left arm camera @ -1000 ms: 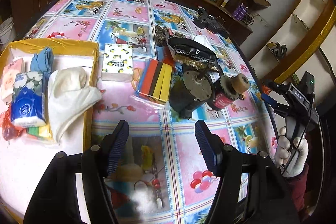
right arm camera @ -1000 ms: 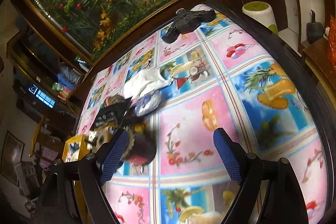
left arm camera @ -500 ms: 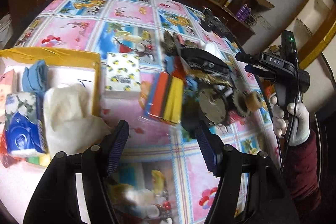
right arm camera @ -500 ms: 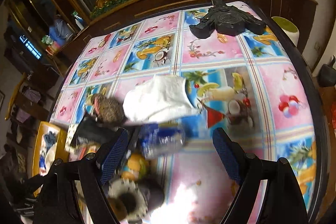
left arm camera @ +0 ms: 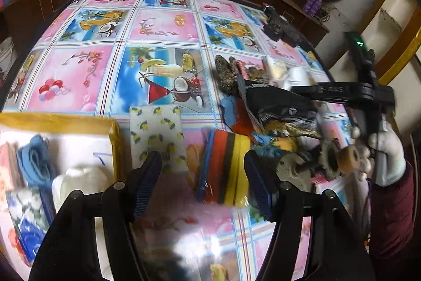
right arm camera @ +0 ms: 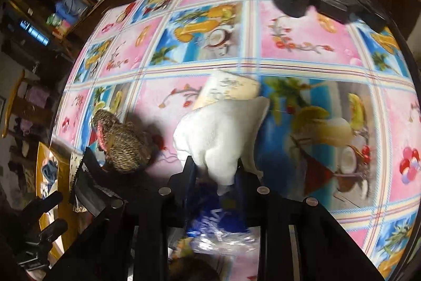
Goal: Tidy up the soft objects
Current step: 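Grasp the lemon-print tissue pack with the left tool while the right tool grasps the white cloth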
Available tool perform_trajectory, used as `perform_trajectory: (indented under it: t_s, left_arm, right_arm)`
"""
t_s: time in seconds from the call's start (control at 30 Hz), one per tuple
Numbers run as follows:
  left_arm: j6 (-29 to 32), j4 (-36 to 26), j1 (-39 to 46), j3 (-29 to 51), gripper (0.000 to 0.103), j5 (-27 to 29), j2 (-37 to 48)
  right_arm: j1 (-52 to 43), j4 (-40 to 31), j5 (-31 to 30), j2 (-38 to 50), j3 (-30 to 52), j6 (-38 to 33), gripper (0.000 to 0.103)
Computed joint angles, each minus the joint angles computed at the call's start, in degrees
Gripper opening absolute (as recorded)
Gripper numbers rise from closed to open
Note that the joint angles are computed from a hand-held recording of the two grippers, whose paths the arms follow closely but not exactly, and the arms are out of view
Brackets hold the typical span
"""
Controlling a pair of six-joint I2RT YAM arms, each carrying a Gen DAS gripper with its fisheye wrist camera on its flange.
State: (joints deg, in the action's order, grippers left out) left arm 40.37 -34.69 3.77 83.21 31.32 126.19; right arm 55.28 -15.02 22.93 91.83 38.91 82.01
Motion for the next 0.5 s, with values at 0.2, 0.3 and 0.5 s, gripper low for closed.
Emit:
perform_trajectory:
  t_s: [0.2,0.3,0.5]
  left_arm:
    - [-4.9,1.8,-3.2,6.5,0.064,-6.1,5.4]
    - [-5.5,4.8,-4.1,6.4,0.064,-8.4,5.8]
    - [-4.3,11.7,-5.7,1.5,0.064,-14.3,3.8]
  right_arm:
    - [11.6,-1.8,12.3,-8.3,-8.1,15.9,0.025]
    - [17.4,-0.3,18.2,-10.4,-11.4,21.4,0.025]
    - [23.8,4.1,24.8,-5.9,-13.9,27.8,0.025]
